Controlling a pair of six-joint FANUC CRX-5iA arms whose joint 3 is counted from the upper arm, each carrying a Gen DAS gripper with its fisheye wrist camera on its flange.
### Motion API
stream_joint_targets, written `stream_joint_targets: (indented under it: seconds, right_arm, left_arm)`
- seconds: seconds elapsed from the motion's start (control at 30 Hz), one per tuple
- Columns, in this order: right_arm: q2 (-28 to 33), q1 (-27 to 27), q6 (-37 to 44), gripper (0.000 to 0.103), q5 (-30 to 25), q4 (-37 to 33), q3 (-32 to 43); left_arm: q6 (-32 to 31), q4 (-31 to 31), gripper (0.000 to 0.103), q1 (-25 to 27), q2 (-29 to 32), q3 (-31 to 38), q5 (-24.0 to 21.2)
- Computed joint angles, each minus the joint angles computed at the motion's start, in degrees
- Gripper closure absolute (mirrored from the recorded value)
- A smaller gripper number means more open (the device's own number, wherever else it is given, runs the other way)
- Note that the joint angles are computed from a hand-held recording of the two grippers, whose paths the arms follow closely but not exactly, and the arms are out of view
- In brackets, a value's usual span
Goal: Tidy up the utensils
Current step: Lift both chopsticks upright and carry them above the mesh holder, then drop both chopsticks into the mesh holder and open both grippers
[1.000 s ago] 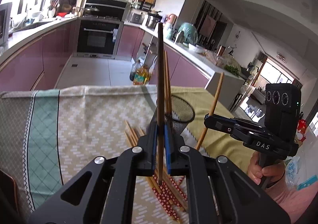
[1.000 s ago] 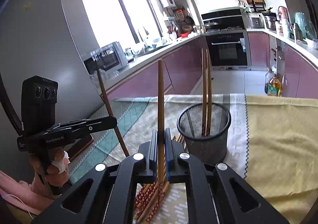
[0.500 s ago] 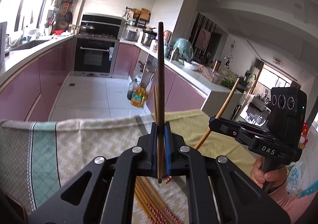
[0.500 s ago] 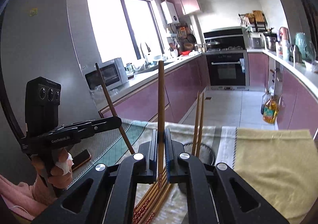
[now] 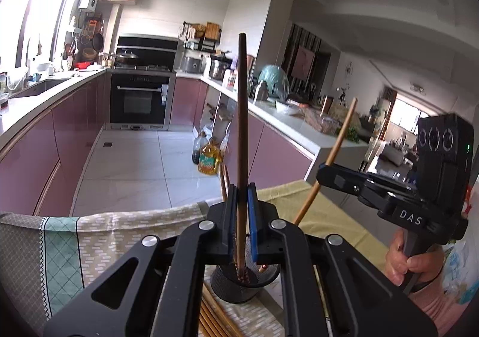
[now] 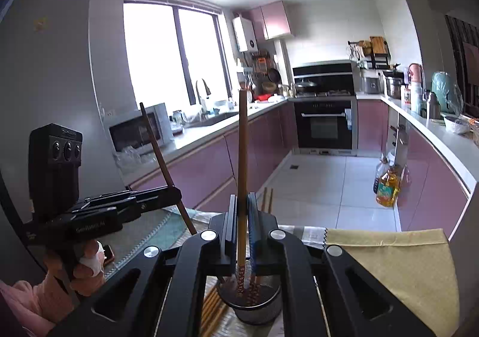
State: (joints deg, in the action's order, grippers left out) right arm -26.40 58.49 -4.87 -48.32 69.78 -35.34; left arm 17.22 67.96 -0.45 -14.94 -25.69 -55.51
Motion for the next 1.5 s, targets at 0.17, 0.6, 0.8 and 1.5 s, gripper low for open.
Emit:
stream_joint_targets:
  seconds: [0.17,0.6,0.8,1.5]
  right_arm:
    - [2.18,-1.21,6.32,0.097,1.33,-9.58,2.23]
    - [7.99,-4.51,18.14,0.097,1.09,-25.96,8.22]
    - [8.90,-5.95,17.69,0.097,2.12,-26.71,8.50]
    - [2.43,6.65,2.16,0.064,2.62,-10.43,-2.36]
  left_arm:
    - [2.30,-6.25,0.095,-1.46,2.03,1.26,0.40]
    - [6.44,-13.91,0.095,-3.37,8.20,4.69,0.67]
    - [9.15,-15.77,0.095,-4.11,10.27,6.78,1.57]
    - [-3.25,-7.93,0.045,5.03,-2.55,-7.70,3.82]
